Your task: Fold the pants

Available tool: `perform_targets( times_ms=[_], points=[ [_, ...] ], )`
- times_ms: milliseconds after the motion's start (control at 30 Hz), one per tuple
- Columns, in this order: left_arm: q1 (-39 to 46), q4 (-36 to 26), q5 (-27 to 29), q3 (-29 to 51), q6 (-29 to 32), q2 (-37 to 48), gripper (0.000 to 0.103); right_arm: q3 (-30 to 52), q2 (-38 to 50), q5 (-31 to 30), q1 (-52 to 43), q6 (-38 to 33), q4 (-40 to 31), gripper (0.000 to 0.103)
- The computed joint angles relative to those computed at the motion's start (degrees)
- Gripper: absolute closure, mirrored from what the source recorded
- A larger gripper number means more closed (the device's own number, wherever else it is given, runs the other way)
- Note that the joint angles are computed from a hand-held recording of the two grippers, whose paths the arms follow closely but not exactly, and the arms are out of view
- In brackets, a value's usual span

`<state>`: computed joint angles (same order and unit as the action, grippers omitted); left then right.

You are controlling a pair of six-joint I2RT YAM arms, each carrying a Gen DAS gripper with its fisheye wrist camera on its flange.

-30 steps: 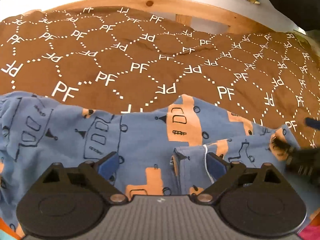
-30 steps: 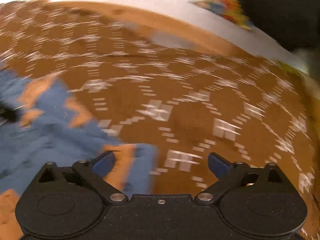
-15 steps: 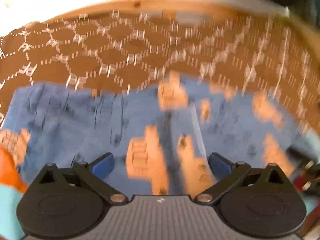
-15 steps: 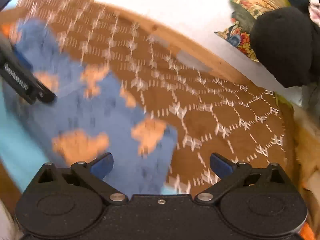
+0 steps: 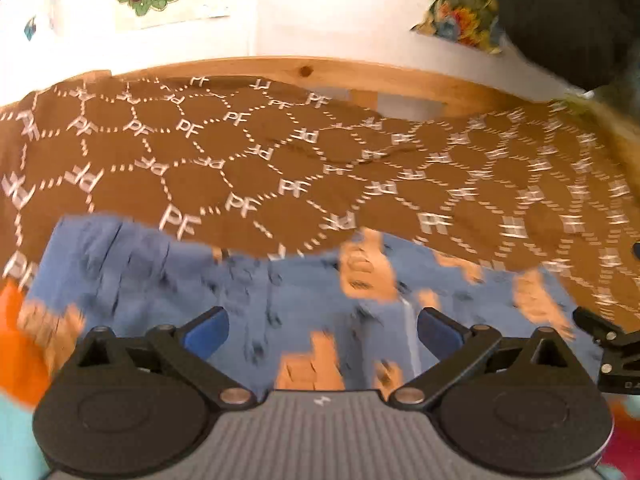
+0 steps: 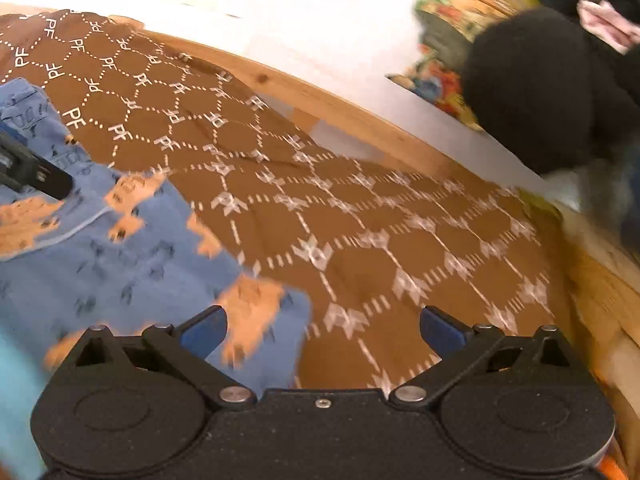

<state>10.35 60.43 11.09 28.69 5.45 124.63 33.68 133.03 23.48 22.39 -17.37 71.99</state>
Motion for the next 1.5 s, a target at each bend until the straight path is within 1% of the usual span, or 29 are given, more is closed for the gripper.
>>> perform_targets(
  times_ms=[67, 100, 133, 167, 200, 267, 367, 467, 533, 600, 667, 700, 733, 767, 800, 833, 867, 900, 933, 1000, 1033, 1067, 1100, 1167, 1267, 1300, 1333, 1367, 1500],
  points=[
    [-2.2, -8.6, -6.5, 7.0, 1.0, 2.1, 0.0, 8.0, 2.2, 0.5, -1.0, -2.0, -7.8, 0.001],
    [-2.2, -12.7, -7.7, 10.2, 1.3, 3.4, 0.0, 11.2, 3.5, 1.7, -1.2, -2.8, -10.9, 0.001],
    [-0.8, -12.6, -4.8, 11.1, 0.8, 4.8, 0.0, 14.4, 5.7, 3.6, -1.6, -3.7, -12.9, 0.001],
    [0.3, -9.5, -2.5, 10.6, 0.0, 6.2, 0.0, 15.8, 7.0, 4.1, -2.1, -3.3, -13.9, 0.001],
    [0.9, -8.3, -1.6, 10.2, 0.3, 6.6, 0.0, 16.2, 7.6, 2.4, -3.1, -1.5, -13.9, 0.001],
    [0.9, -7.1, -1.7, 9.3, 1.9, 6.5, 0.0, 15.4, 7.0, 0.6, -4.0, 0.1, -13.8, 0.001],
    [1.8, -8.7, -1.6, 5.4, 0.4, 1.6, 0.0, 10.4, 4.3, 3.1, -2.3, -1.3, -8.5, 0.001],
    [6.2, -1.1, 3.5, -3.5, 0.0, -2.1, 0.0, 1.4, -1.3, 1.6, 1.2, 2.6, -3.6, 0.001],
    [10.4, 7.1, 7.0, -9.6, 1.1, -2.3, 0.0, -3.1, -3.3, 2.1, 4.5, 3.7, -0.5, 0.001],
    [13.3, 12.3, 6.6, -13.3, 2.1, -2.6, 0.001, -4.6, -3.6, 1.4, 6.8, 4.4, 0.5, 0.001],
    [16.0, 19.7, 3.3, -15.8, -0.2, -1.1, 0.003, -4.8, -2.6, -0.5, 8.3, 4.2, 1.5, 0.001],
    [17.9, 20.6, 3.3, -15.9, -2.2, -1.2, 0.005, -4.6, -2.1, -1.0, 9.0, 3.5, 1.7, 0.001],
    [20.2, 20.3, 4.8, -15.2, -4.7, -1.2, 0.007, -4.0, -1.5, -1.3, 9.6, 2.5, 1.5, 0.001],
    [21.9, 17.6, 6.1, -13.3, -7.0, -1.9, 0.008, -3.4, -0.9, -0.9, 10.4, 2.0, 1.5, 0.001],
    [22.5, 12.1, 6.1, -10.7, -8.8, -3.6, 0.017, -3.0, 0.0, -0.8, 10.8, 2.1, 1.7, 0.001],
    [22.8, 6.8, 5.7, -8.1, -9.7, -4.9, 0.028, -2.6, 0.5, -0.7, 11.2, 2.6, 1.7, 0.001],
    [22.7, 3.2, 5.2, -5.6, -10.3, -5.2, 0.033, -2.2, 0.9, -0.9, 11.1, 3.0, 1.4, 0.001],
    [22.5, 1.0, 4.6, -3.7, -10.8, -5.0, 0.046, -1.7, 1.5, -0.8, 11.1, 3.5, 1.1, 0.001],
    [22.2, -0.9, 4.0, -2.1, -11.2, -4.8, 0.065, -1.4, 1.9, -0.3, 11.2, 3.8, 0.8, 0.001],
    [21.6, -2.3, 3.5, -0.4, -11.4, -4.6, 0.079, -1.1, 2.7, 0.0, 11.2, 4.6, 1.1, 0.001],
    [20.5, -0.3, 1.9, -1.2, -10.7, -4.6, 0.083, -1.0, 2.9, 0.1, 11.3, 4.8, 1.2, 0.001],
    [19.7, 2.9, 0.8, -2.6, -9.5, -4.4, 0.086, -0.9, 3.3, 0.3, 11.3, 4.7, 1.4, 0.001],
    [18.3, 8.0, -0.1, -4.4, -6.8, -3.4, 0.088, -0.7, 3.5, 0.5, 11.5, 4.5, 1.3, 0.001],
    [16.1, 16.1, -0.5, -7.0, -0.7, -1.1, 0.088, -0.6, 4.3, 0.9, 11.7, 4.0, 1.8, 0.001],
    [12.1, 23.4, -1.5, -9.1, 7.3, 1.9, 0.088, -0.6, 4.5, 0.8, 11.7, 3.8, 2.0, 0.001],
    [11.0, 24.2, -2.0, -9.2, 9.1, 2.3, 0.088, -0.7, 4.4, 0.6, 11.6, 3.9, 1.9, 0.001],
    [10.4, 23.7, -2.2, -8.8, 10.5, 2.6, 0.088, -0.8, 4.4, 0.3, 11.4, 4.1, 1.9, 0.001],
    [9.8, 22.3, -2.8, -8.3, 10.1, 2.2, 0.088, -0.8, 4.3, 0.2, 11.3, 4.2, 1.9, 0.001],
    [11.6, 7.9, -6.4, -2.1, 2.6, -0.3, 0.088, -0.8, 4.3, 0.0, 11.2, 4.4, 1.7, 0.001]
  ],
)
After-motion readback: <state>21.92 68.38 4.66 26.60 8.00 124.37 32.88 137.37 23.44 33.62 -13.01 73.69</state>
